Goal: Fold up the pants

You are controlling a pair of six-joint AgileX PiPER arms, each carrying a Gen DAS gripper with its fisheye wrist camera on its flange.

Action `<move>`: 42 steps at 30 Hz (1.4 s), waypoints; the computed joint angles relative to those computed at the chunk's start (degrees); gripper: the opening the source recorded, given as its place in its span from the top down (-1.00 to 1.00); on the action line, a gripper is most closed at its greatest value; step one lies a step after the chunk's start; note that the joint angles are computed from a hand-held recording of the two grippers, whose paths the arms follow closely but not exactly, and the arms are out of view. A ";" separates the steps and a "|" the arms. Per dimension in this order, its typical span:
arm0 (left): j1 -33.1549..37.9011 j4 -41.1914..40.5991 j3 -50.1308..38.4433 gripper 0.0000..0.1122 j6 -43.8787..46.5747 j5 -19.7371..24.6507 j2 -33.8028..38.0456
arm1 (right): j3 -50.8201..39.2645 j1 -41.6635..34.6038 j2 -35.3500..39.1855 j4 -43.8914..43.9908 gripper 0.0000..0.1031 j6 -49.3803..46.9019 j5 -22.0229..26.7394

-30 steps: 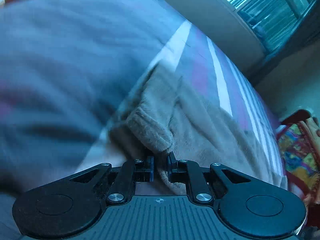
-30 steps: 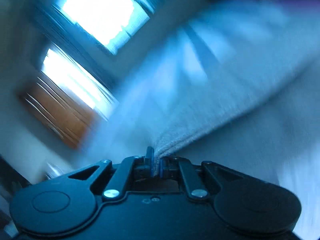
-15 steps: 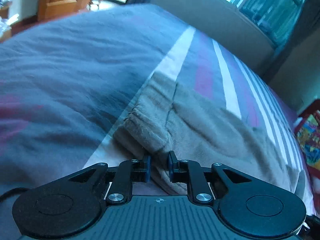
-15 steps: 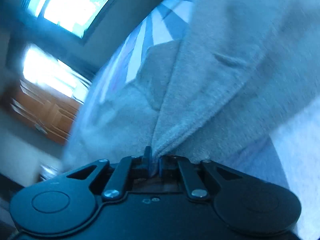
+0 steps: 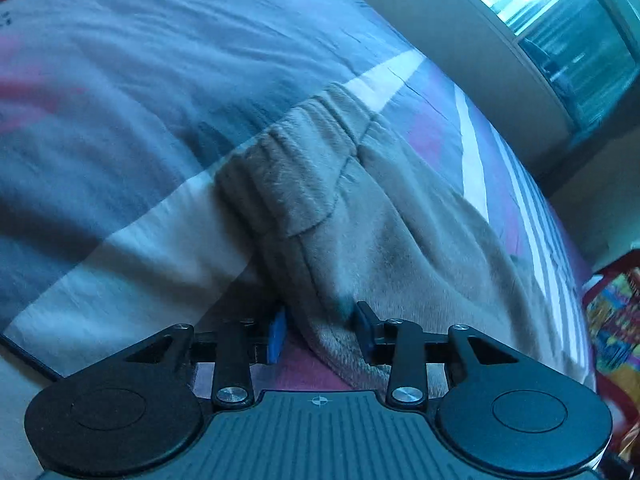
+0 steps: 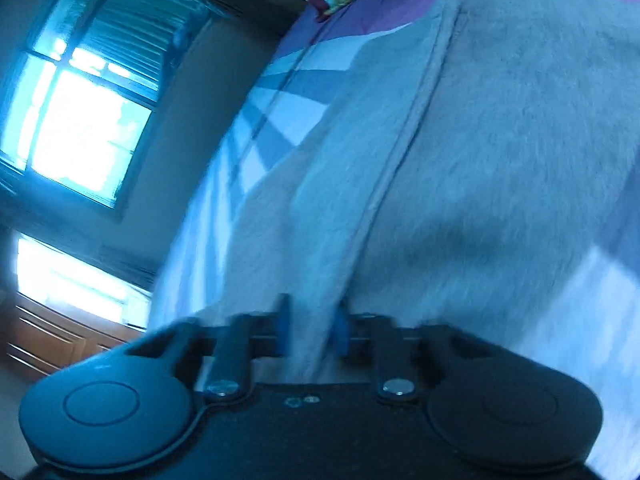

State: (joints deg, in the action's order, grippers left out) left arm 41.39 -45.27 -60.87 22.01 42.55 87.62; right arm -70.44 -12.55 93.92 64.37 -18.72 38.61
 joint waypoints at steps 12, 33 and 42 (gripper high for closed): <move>-0.23 0.00 -0.03 0.33 2.43 -0.02 0.74 | 12.41 -10.54 -9.39 8.34 0.47 -15.16 6.32; 0.10 -3.61 2.29 0.33 5.30 -1.78 0.41 | -1.28 -22.24 -3.29 -3.86 0.91 -11.57 2.45; -0.02 -4.80 3.73 0.33 6.43 -3.07 -0.40 | 1.54 -23.18 -4.21 1.16 0.92 -17.79 1.20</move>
State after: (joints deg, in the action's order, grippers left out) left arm 41.37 -50.08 -57.14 28.44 39.48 87.22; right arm -68.89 -35.73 89.71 65.53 -36.51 39.81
